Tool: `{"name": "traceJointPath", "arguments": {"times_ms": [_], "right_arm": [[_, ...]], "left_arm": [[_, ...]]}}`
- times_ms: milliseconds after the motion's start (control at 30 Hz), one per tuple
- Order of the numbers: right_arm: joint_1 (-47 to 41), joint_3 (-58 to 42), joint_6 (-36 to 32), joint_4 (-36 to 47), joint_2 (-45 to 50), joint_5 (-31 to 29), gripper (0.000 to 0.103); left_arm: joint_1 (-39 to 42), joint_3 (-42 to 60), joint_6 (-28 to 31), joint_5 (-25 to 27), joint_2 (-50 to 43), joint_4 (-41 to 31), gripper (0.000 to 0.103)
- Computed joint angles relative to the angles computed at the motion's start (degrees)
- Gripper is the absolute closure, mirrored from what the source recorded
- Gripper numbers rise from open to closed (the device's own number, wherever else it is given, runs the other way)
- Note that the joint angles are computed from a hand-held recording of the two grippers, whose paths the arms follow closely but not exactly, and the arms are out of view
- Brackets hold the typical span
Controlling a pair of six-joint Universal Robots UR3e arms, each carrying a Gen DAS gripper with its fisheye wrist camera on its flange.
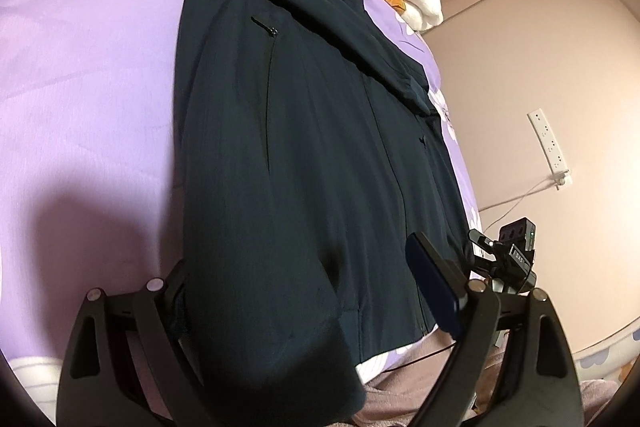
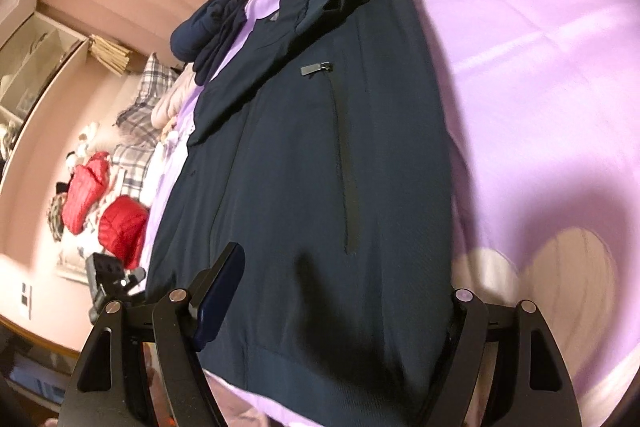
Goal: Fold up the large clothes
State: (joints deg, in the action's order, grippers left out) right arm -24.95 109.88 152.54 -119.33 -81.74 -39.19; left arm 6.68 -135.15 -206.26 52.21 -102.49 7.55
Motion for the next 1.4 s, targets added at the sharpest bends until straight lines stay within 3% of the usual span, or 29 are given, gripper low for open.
{"name": "traceJointPath", "arguments": {"times_ms": [333,467,767,967,1200,1400], "right_arm": [[-1.59,1.91,-0.93,2.70,-2.18,0.09,0.023],[-2.17,0.95,-4.30,7.14,-2.78,-0.26,0.023],[1.73,-0.03,2.71,-2.98,1.86,0.64,0.023],[3.20,-1.54,4.03,-4.99,3.62,0.76,0.023],[2.10,0.21,2.81,-5.22,2.62,1.49,0.023],[0.51,0.81,1.30,-2.15,1.80,3.17,0.023]], "left_arm": [[-1.55,1.45,-1.82,0.21,-1.86,1.61,0.013],[-1.62,0.85,-1.33,0.33,-1.12,1.32,0.013],[-3.04,4.95,-3.25,-0.34,-4.33,0.80,0.013],[-3.93,6.23,-4.80,-0.33,-6.14,2.22,0.013],[1.51,-0.34,-7.31,-7.33,-6.88,11.57,0.022],[4.62,-4.58,-8.53,-10.01,-5.55,15.49,0.023]]}}
